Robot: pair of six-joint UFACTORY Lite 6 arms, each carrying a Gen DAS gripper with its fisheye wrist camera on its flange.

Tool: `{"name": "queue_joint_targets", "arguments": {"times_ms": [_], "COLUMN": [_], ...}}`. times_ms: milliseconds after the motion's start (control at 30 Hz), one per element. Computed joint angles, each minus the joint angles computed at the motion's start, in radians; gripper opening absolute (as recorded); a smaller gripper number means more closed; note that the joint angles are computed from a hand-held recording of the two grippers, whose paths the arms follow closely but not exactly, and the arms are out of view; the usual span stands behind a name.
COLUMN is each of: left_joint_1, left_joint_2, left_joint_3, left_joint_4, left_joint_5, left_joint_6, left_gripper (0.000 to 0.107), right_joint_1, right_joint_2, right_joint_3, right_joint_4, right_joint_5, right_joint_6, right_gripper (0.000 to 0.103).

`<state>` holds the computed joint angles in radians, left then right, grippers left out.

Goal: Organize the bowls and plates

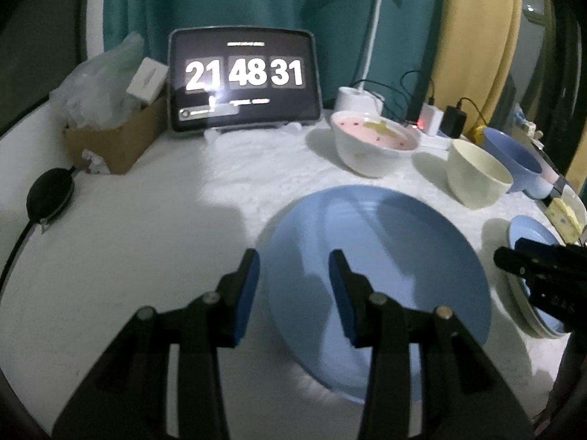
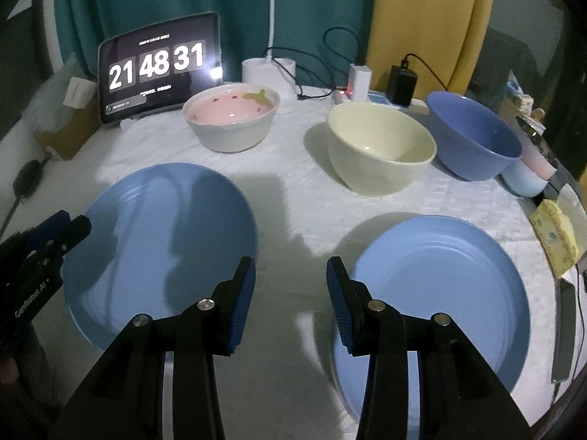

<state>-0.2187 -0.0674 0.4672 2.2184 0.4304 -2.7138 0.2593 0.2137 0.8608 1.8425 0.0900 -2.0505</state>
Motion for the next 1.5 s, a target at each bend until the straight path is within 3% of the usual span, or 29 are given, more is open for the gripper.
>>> {"name": "queue_joint_targets", "arguments": {"times_ms": [267, 467, 733, 800, 933, 1000, 1267, 1500], "left_joint_1": [0.078, 0.121, 0.113, 0.113, 0.117, 0.12, 0.095, 0.009], "left_joint_2": [0.056, 0.121, 0.172, 0.17, 0.169, 0.168, 0.14, 0.065], "left_joint_3": [0.026, 0.078, 0.122, 0.121, 0.123, 0.122, 0.105, 0.082], "left_joint_4": [0.147, 0.241, 0.183, 0.212, 0.251, 0.327, 0.269, 0.041], "left_joint_5": [-0.061, -0.137, -0.167, -0.17, -0.177, -0.184, -0.181, -0.157], "left_joint_6": [-0.112, -0.181, -0.104, -0.125, -0.151, -0.213, -0.163, 0.022], "left_gripper": [0.041, 0.041, 0.041, 0.041, 0.04, 0.04, 0.039, 0.039], "right_joint_1": [0.042, 0.051, 0.053, 0.051, 0.05, 0.05, 0.03, -0.01], "right_joint_2": [0.078, 0.151, 0.214, 0.224, 0.23, 0.227, 0.175, 0.099], "right_joint_3": [0.057, 0.114, 0.161, 0.167, 0.166, 0.161, 0.119, 0.064], "right_joint_4": [-0.126, -0.325, -0.462, -0.453, -0.401, -0.362, -0.3, -0.21], "right_joint_5": [-0.01, 0.002, 0.021, 0.03, 0.046, 0.046, 0.063, 0.081], "right_joint_6": [0.145, 0.356, 0.495, 0.482, 0.418, 0.377, 0.303, 0.197], "right_gripper": [0.043, 0.043, 0.043, 0.042, 0.029, 0.028, 0.023, 0.023]}}
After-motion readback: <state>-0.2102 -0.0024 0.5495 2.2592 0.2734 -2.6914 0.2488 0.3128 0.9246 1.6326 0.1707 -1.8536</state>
